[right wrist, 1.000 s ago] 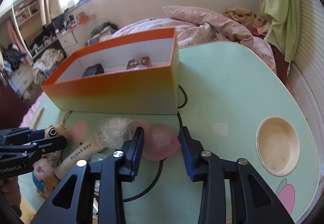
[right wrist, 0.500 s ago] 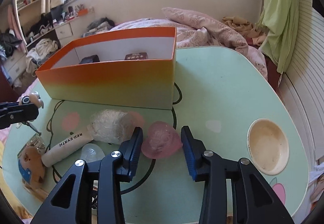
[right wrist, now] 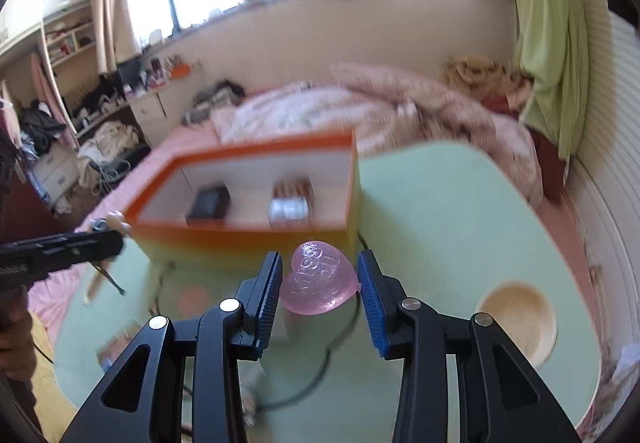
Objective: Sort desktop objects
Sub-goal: 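Put the pink heart in the box with right tool while left tool drops cat figurine in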
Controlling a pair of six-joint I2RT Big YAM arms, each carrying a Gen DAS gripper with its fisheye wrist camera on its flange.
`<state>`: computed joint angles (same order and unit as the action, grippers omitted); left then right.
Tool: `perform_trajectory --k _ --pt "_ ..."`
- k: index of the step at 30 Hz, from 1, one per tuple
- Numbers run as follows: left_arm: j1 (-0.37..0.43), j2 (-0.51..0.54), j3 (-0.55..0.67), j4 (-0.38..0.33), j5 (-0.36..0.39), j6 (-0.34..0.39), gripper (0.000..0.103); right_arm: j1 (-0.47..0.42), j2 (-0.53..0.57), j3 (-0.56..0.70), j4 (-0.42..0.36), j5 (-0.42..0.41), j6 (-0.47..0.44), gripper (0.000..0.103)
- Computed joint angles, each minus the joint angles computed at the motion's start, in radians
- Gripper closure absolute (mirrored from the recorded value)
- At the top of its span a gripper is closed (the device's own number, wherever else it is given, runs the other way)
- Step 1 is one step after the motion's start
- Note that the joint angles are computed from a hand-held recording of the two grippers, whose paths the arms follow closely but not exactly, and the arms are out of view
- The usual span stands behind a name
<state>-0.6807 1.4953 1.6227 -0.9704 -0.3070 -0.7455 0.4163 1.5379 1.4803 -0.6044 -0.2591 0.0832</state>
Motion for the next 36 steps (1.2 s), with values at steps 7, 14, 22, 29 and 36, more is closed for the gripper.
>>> perform_trajectory --k 7,14,22,29,36 --pt "0.068 0.092 0.142 -0.029 0.050 0.066 0.066 0.040 0.168 0.246 -0.103 -0.029 -0.009 0.066" --pt "0.152 0.215 0.242 -0.101 0.087 0.050 0.066 0.083 0.357 0.493 -0.255 -0.034 -0.035 0.066" --pt "0.193 0.228 0.205 -0.078 0.088 -0.004 0.066 0.087 0.440 0.597 -0.328 -0.079 -0.042 0.065" --pt "0.193 0.179 0.159 -0.027 0.103 -0.020 0.061 0.070 0.418 0.572 -0.280 -0.123 0.021 0.062" --pt "0.125 0.070 0.082 -0.031 0.026 0.031 0.061 0.022 0.259 0.393 -0.201 -0.166 0.056 0.060"
